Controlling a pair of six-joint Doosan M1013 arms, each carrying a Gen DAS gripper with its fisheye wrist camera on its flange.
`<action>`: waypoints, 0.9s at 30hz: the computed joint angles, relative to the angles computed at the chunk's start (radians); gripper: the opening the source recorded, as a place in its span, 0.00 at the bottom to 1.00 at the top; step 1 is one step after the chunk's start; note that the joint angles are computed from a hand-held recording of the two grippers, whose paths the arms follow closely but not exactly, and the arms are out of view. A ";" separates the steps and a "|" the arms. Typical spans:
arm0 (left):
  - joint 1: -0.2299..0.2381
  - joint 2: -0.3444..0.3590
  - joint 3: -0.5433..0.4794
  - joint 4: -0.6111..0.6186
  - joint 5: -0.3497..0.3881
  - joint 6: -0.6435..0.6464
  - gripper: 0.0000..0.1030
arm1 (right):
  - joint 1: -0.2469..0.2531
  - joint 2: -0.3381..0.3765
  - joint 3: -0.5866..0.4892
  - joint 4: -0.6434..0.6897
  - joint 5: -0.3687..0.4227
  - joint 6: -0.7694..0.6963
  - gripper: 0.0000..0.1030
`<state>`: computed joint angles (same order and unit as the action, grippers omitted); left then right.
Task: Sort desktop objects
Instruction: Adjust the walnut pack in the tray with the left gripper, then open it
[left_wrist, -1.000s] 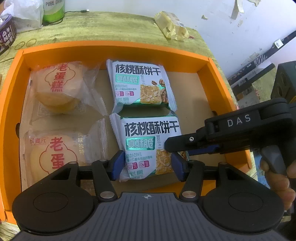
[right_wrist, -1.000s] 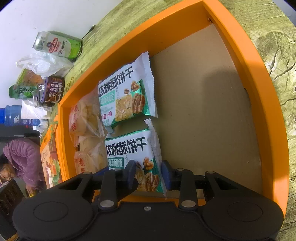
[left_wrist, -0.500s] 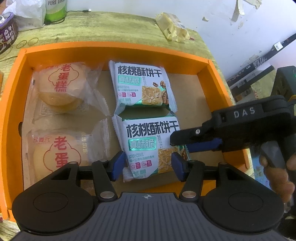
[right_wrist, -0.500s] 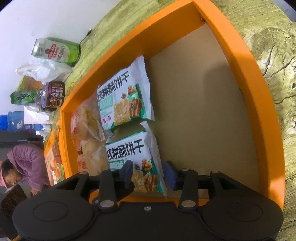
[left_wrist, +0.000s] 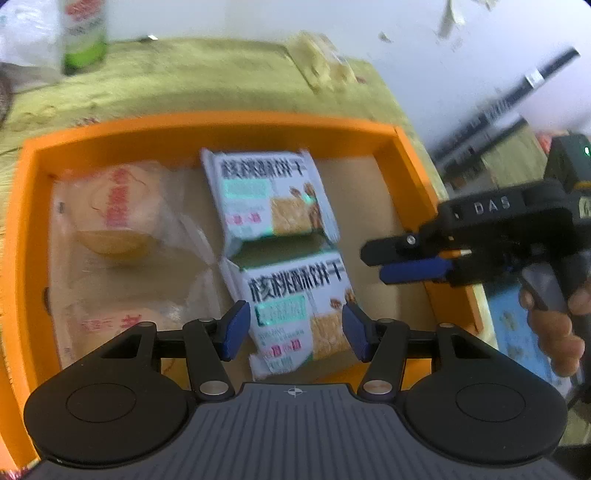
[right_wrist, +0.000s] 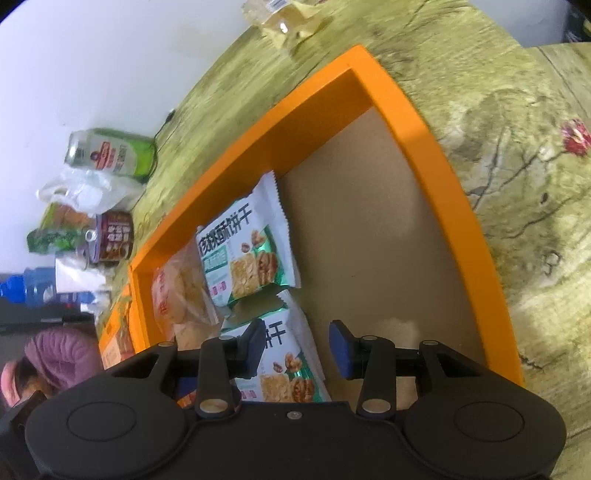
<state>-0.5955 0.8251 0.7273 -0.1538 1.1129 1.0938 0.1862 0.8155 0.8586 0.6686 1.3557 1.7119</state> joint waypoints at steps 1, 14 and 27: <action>0.003 0.005 -0.004 -0.018 0.010 0.022 0.54 | 0.002 -0.003 0.006 -0.007 -0.004 0.009 0.38; 0.035 -0.003 0.035 -0.178 -0.009 0.232 0.55 | 0.050 -0.038 0.056 -0.125 -0.023 0.140 0.38; 0.048 -0.010 0.057 -0.238 -0.024 0.296 0.55 | 0.070 -0.054 0.067 -0.196 -0.045 0.201 0.38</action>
<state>-0.5475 0.8147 0.7841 -0.3922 1.0890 1.3893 0.2564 0.7611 0.9252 0.4731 1.3109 1.9129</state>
